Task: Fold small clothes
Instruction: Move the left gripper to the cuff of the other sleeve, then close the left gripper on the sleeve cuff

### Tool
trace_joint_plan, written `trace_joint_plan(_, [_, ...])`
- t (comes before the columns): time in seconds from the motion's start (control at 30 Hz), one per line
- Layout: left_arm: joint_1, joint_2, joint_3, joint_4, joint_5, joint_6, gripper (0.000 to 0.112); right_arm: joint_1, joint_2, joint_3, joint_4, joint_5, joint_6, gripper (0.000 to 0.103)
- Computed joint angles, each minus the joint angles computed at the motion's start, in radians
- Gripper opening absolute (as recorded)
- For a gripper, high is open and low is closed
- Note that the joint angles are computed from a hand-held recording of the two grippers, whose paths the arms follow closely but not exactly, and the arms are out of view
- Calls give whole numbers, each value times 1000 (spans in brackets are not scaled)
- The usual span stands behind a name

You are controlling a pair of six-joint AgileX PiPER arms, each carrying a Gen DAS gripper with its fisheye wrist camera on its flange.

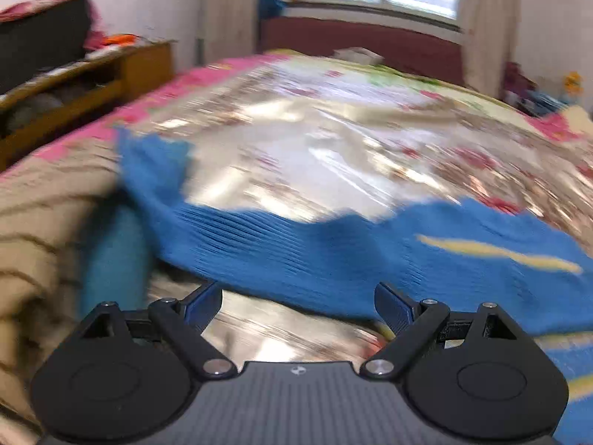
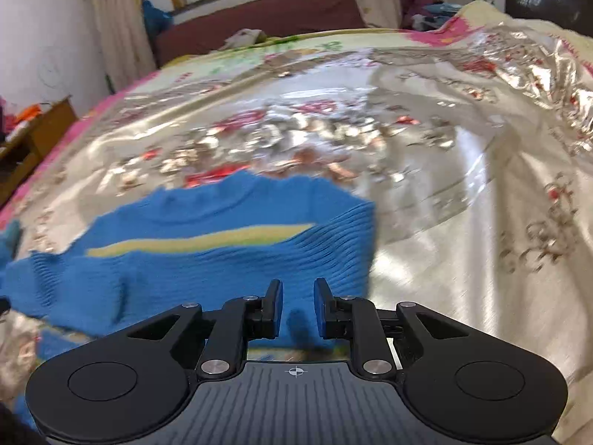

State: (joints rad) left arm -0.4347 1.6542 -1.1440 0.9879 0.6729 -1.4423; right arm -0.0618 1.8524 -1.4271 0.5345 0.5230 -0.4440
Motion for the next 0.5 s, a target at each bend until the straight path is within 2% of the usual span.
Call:
trace_joint_plan(0.1, [56, -26, -11, 23, 42, -26, 94, 9, -18, 30, 81, 20, -62, 20])
trace_joint_plan(0.23, [108, 3, -43, 52, 82, -74, 93, 27, -27, 42, 142, 38, -105, 20])
trace_joint_plan(0.37, [106, 54, -47, 131, 133, -212, 91, 36, -28, 50, 173, 59, -132, 20])
trace_joint_plan(0.5, [78, 138, -86, 248, 232, -299, 91, 47, -17, 48, 169, 69, -120, 20])
